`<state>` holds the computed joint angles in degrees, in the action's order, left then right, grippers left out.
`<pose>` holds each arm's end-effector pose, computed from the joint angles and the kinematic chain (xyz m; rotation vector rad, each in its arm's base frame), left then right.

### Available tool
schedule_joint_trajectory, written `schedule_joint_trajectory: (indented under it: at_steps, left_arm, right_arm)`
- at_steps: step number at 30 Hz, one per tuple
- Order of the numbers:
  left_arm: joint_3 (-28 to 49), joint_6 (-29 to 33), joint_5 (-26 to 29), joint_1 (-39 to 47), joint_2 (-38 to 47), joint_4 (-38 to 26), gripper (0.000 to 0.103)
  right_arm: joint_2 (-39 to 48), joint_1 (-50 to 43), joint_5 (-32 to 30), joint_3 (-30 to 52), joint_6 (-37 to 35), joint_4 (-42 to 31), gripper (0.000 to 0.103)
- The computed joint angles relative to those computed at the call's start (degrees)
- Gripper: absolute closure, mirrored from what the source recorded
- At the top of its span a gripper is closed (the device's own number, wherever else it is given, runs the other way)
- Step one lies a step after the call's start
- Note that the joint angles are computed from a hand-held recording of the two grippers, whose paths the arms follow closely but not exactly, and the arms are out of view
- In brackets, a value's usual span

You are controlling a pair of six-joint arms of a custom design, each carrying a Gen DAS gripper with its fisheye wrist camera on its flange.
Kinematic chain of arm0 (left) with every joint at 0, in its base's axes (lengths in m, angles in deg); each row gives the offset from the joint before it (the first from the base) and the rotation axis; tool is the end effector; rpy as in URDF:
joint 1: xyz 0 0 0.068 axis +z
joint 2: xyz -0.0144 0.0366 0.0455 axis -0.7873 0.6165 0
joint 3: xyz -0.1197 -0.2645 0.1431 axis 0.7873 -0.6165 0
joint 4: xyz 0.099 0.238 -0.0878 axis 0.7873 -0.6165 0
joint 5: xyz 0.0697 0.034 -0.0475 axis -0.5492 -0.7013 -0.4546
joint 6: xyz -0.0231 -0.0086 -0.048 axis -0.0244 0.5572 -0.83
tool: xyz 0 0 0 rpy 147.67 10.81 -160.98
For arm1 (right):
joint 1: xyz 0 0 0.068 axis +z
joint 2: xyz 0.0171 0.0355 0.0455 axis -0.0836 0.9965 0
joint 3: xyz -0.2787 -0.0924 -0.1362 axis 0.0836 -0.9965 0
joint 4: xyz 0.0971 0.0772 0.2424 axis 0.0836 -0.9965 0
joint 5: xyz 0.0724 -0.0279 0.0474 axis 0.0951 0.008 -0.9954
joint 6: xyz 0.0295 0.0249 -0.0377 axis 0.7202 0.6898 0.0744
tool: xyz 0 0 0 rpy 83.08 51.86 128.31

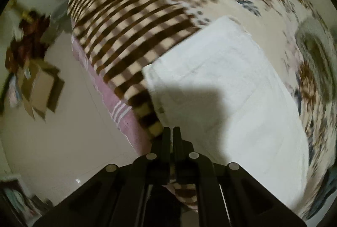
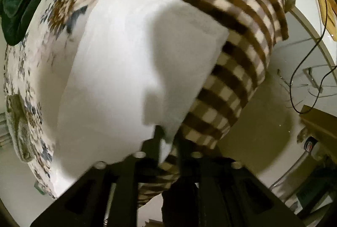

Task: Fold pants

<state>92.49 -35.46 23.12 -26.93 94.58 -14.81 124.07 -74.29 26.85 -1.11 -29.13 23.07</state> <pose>0.4078 0.1889 0.1785 -0.6501 2.8896 0.0091 0.0747 -0.1783 0.0941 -2.0547 -2.3455 -0.3739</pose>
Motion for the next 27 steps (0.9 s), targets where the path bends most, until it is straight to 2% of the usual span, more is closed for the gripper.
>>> schedule_joint_trajectory:
  at_steps: [1,4,5,6,7,8,9,11,12,13,14,17,20,22,24,26,27]
  left_arm:
    - [-0.4,0.4,-0.1,-0.9,-0.6,0.4,0.101]
    - [-4.8,2.2,-1.2,-4.7,-4.6,2.6,0.096]
    - [-5.9,2.6,-1.4,-6.7,-5.7,2.8,0.086]
    - [-7.0,3.1,-1.0,-8.0,-6.5,3.1,0.070]
    - [-8.2,3.7,-0.2,-9.6,-7.4,3.7,0.059]
    - [-9.8,3.9,0.2,-11.6,-8.3,4.8,0.034]
    - [-11.3,3.9,0.2,-13.8,-9.1,5.9,0.022]
    - [-12.9,3.6,0.4,-18.2,-9.5,6.3,0.022]
    - [-13.5,3.4,0.3,-20.6,-9.4,6.5,0.022]
    - [-14.1,3.1,0.4,-22.6,-9.2,6.6,0.022]
    - [-15.5,2.7,0.5,-25.6,-9.3,7.2,0.022]
    - [-17.6,2.3,0.4,-32.8,-8.9,8.3,0.022]
    - [-19.5,2.5,-0.2,-38.9,-7.9,9.7,0.022]
    - [-20.5,2.8,-1.4,-41.9,-6.3,10.6,0.022]
    - [-21.1,2.7,-2.9,-43.1,-5.0,11.4,0.021]
    - [-21.6,2.8,-2.9,-43.0,-4.4,12.6,0.017]
    - [-21.5,2.8,-2.4,-42.6,-3.9,12.8,0.013]
  right_arm:
    - [-0.5,-1.2,-0.2,0.3,-0.6,-0.5,0.065]
    - [-4.2,-8.0,-1.7,1.3,-4.3,-2.2,0.059]
    - [-5.0,-10.6,-2.2,1.9,-5.2,-2.1,0.057]
    - [-4.7,-12.4,-2.7,2.5,-5.8,-2.2,0.055]
    - [-3.8,-13.8,-3.2,3.4,-6.0,-2.1,0.054]
    - [-2.0,-15.6,-3.8,4.3,-6.1,-1.1,0.054]
    - [0.0,-16.8,-4.1,4.9,-5.9,0.0,0.054]
    - [3.8,-18.4,-5.1,5.9,-4.8,2.5,0.054]
    - [5.2,-19.4,-6.0,6.0,-3.8,4.0,0.065]
    - [4.7,-19.8,-6.2,5.4,-2.6,5.5,0.085]
    - [3.4,-19.1,-5.2,4.9,-2.1,6.3,0.097]
    - [-4.5,-18.2,-4.5,3.8,-3.9,6.6,0.098]
    - [-2.5,-20.4,-5.4,5.0,-8.8,4.7,0.097]
    - [1.9,-23.0,-5.2,6.2,-11.1,3.7,0.089]
    - [4.5,-27.3,-7.9,7.0,-14.8,1.7,0.059]
    - [6.6,-32.0,-13.9,7.2,-19.2,-0.7,0.047]
    - [8.2,-33.7,-16.4,7.4,-21.2,-1.7,0.046]
